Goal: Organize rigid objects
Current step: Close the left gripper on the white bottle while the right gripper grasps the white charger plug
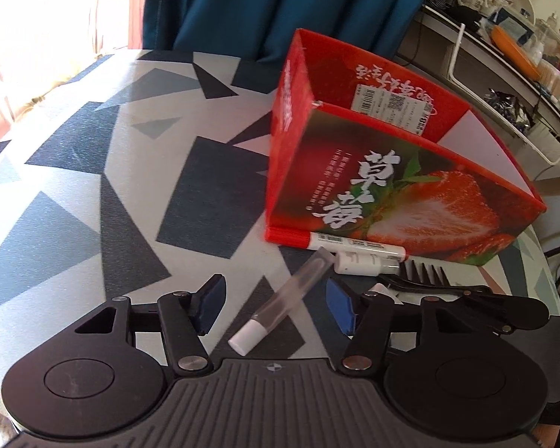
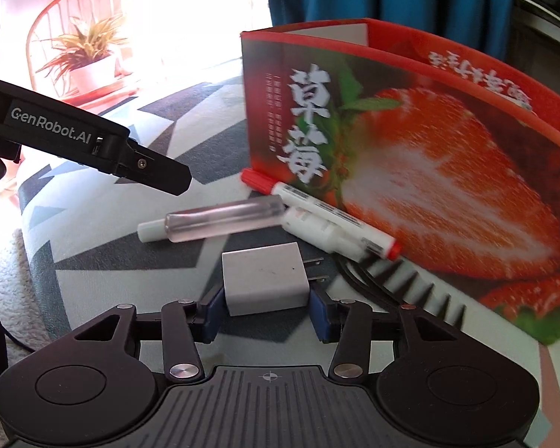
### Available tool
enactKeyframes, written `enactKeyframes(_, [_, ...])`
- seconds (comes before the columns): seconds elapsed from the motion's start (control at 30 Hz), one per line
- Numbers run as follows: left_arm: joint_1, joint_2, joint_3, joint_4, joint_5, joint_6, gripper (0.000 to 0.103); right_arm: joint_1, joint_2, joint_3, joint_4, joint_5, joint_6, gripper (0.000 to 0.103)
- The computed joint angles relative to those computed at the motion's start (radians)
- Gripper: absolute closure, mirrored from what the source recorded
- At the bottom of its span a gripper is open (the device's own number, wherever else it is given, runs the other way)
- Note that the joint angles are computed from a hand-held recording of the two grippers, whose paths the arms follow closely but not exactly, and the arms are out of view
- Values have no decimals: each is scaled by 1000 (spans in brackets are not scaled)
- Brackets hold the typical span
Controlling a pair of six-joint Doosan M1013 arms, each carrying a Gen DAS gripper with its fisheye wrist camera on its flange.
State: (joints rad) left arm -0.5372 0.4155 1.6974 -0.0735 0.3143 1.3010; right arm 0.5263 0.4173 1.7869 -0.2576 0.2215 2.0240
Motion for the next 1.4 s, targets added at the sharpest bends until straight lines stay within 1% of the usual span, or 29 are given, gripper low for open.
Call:
enactKeyframes(0.03, [-3, 3, -4, -31, 2, 37, 47, -1, -4, 7, -35, 1, 39, 60])
enactKeyframes(0.13, [-5, 16, -17, -179, 12, 197, 50, -1, -15, 25, -119, -1, 124, 60])
enactKeyframes(0.17, [-7, 19, -21, -210, 17, 235, 50, -2, -18, 30, -133, -3, 140, 59])
enactKeyframes(0.2, [-9, 22, -25, -216, 18, 248, 50, -3, -21, 33, -141, -5, 150, 59])
enactKeyframes(0.3, [-10, 26, -28, -217, 21, 253, 51, -5, -26, 41, -176, -7, 187, 59])
enactKeyframes(0.37, [-7, 28, -29, -214, 28, 242, 51, -6, -31, 49, -153, -12, 163, 59])
enactKeyframes(0.5, [0, 32, -31, -220, 39, 224, 52, -5, -35, 53, -168, -6, 181, 59])
enactKeyframes(0.63, [1, 37, -38, -264, 42, 277, 56, -1, -39, 52, -217, 20, 215, 60])
enactKeyframes(0.7, [-1, 41, -43, -292, 43, 311, 57, 1, -44, 57, -276, 38, 280, 60])
enactKeyframes(0.83, [-6, 52, -54, -351, 49, 376, 59, -4, -55, 70, -334, 57, 367, 60])
enactKeyframes(0.9, [-11, 61, -64, -377, 53, 394, 59, -7, -59, 76, -348, 58, 388, 60])
enactKeyframes(1.0, [-20, 79, -86, -380, 49, 383, 59, -9, -61, 80, -355, 54, 395, 60])
enactKeyframes(1.07, [-28, 91, -103, -349, 45, 351, 58, -8, -61, 82, -370, 55, 402, 60])
enactKeyframes(1.17, [-46, 111, -134, -188, 53, 204, 51, -11, -64, 87, -365, 48, 399, 60])
enactKeyframes(1.23, [-58, 117, -141, -89, 41, 128, 47, -14, -66, 91, -355, 41, 392, 60])
enactKeyframes(1.4, [-80, 124, -145, 85, 34, 15, 41, -19, -69, 98, -340, 24, 384, 60])
